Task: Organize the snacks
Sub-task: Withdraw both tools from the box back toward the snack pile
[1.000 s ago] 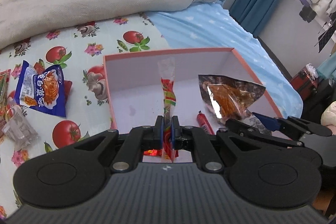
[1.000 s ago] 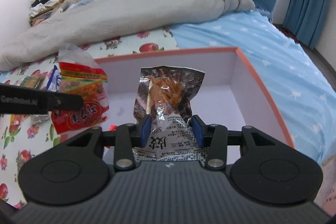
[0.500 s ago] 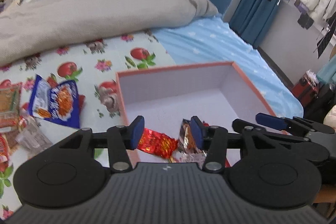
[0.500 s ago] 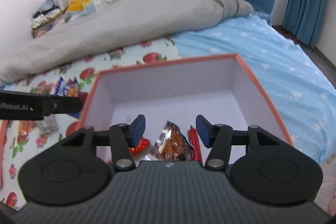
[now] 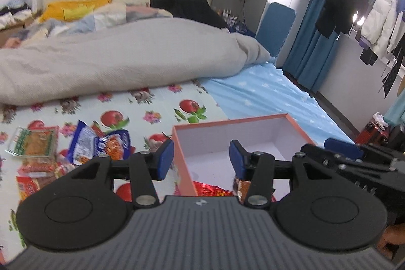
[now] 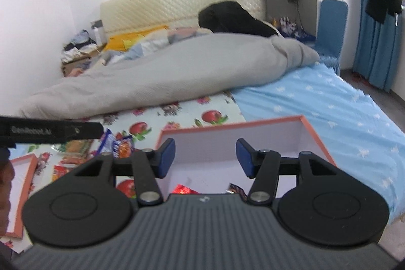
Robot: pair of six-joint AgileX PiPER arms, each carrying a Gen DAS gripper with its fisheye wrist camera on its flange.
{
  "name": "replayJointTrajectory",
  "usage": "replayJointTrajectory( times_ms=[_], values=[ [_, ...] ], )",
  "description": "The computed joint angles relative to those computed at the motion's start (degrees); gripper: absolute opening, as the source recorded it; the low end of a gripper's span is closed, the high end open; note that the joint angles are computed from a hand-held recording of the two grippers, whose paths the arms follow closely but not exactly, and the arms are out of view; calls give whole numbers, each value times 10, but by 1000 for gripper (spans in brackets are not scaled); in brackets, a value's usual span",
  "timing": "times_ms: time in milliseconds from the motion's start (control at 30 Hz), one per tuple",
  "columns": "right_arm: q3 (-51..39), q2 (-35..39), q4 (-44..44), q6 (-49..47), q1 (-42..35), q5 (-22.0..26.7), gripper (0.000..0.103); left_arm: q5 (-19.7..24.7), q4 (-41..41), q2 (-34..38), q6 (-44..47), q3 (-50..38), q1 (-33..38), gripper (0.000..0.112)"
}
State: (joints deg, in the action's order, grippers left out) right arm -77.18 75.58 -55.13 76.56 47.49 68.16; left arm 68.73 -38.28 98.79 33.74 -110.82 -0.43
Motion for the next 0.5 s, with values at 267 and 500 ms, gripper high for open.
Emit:
replayJointTrajectory(
  times_ms=[267, 500],
  values=[
    [-21, 24, -51, 33, 66, 14, 56, -13, -38, -63, 68, 75, 61, 54],
    [-26, 46, -82, 66, 108, 15, 56, -10, -77, -98, 114, 130, 115, 54]
  ],
)
